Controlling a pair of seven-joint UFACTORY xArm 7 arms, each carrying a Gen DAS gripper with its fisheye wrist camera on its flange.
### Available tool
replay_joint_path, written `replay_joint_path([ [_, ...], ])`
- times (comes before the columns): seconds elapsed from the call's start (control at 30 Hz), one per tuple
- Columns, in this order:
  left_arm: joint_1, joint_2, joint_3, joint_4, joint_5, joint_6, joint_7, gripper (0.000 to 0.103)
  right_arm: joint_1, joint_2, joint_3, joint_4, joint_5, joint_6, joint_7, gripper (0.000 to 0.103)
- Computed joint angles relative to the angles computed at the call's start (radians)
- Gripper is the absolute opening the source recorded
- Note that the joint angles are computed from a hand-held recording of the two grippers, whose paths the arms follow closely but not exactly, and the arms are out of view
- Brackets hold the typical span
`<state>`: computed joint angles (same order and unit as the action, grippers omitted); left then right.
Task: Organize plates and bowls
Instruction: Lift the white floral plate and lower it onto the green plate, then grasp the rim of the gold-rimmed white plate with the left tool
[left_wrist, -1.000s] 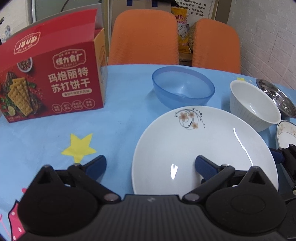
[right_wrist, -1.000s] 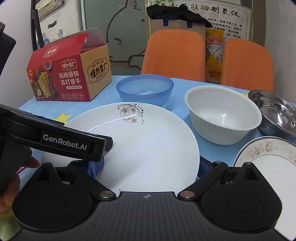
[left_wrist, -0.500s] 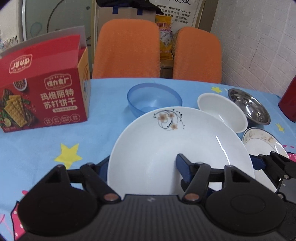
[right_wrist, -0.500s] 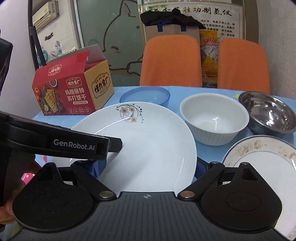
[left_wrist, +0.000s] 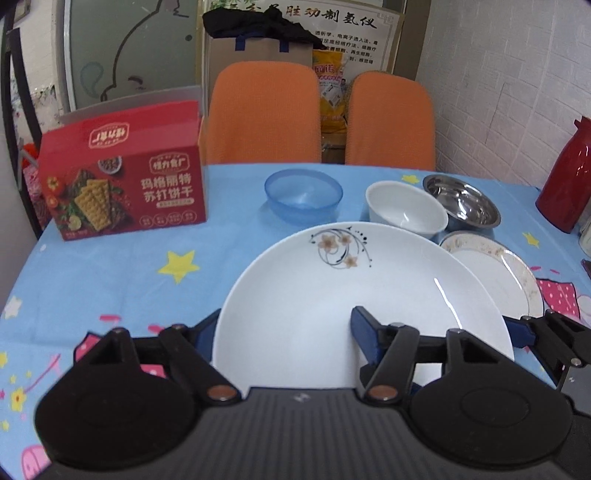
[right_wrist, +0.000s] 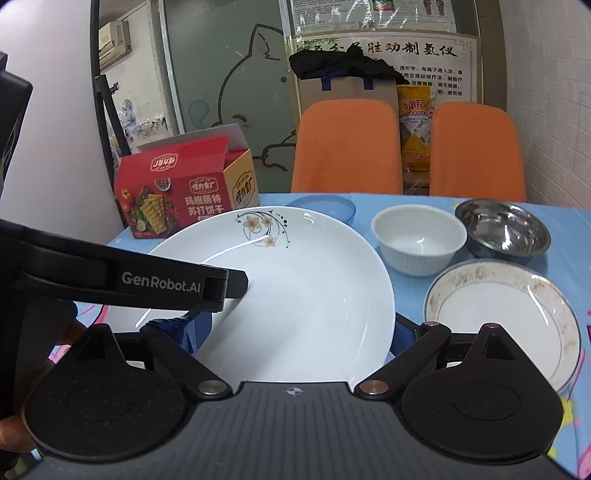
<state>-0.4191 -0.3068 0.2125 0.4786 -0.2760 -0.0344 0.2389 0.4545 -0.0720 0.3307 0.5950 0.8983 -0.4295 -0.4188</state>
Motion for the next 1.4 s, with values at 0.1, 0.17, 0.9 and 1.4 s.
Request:
replay_joint_path([
  [0.1, 0.048, -0.066, -0.038, -0.089, 0.012, 0.011, -0.029, 0.063, 0.028, -0.034, 0.017, -0.072, -0.018, -0.007, 0.09, 0.083],
  [0.17, 0.041, -0.104, -0.026, -0.139, 0.014, 0.014, -0.037, 0.062, 0.029, -0.046, 0.063, -0.099, 0.038, -0.015, 0.068, 0.083],
  [0.9, 0.085, -0.18, -0.009, -0.229, 0.228, -0.127, -0.217, 0.091, 0.111, -0.079, 0.036, -0.207, 0.038, -0.184, 0.131, 0.082],
  [1.4, -0.37, -0.067, 0.305, -0.027, 0.11, 0.032, -0.079, 0.099, -0.127, -0.253, -0.05, -0.378, -0.041, -0.046, 0.284, 0.083],
])
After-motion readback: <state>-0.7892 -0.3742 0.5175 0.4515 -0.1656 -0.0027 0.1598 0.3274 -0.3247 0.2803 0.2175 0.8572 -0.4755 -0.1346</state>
